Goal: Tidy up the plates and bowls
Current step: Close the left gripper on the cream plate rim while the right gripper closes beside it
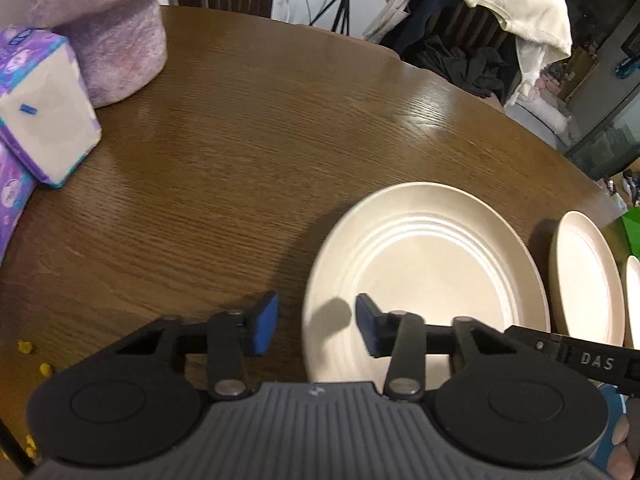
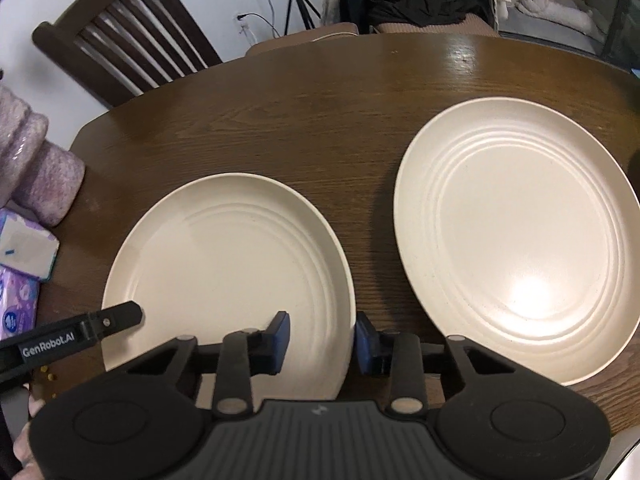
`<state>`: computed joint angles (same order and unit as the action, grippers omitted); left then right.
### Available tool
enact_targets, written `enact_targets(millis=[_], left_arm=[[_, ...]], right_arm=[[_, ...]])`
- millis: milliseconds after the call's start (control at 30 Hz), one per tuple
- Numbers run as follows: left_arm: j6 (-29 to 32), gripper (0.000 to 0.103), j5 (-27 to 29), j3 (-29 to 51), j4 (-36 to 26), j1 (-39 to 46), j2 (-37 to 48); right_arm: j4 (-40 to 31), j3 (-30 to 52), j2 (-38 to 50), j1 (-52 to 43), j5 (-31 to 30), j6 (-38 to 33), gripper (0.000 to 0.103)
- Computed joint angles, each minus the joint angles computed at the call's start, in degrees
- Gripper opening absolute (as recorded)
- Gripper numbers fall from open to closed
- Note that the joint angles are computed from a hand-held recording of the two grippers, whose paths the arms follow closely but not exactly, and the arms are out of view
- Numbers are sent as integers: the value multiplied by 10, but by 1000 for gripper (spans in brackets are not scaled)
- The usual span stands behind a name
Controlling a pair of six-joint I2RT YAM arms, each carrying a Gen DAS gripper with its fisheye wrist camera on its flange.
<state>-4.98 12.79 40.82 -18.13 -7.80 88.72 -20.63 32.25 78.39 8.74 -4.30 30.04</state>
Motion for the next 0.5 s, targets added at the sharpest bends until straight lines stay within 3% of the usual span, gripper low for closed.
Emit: enact_targets(millis=[67,167,500], left_arm=[[0,27,1,9,-7,-5,7],[-8,17,-15,11,-3,-12,9],[-8,16,-31,8,-2,-23,2]], right_arm=[[5,1,6,0,0,5,21],[8,2,10,2,5,13,15],[26,-18,-7,3,14,26,13]])
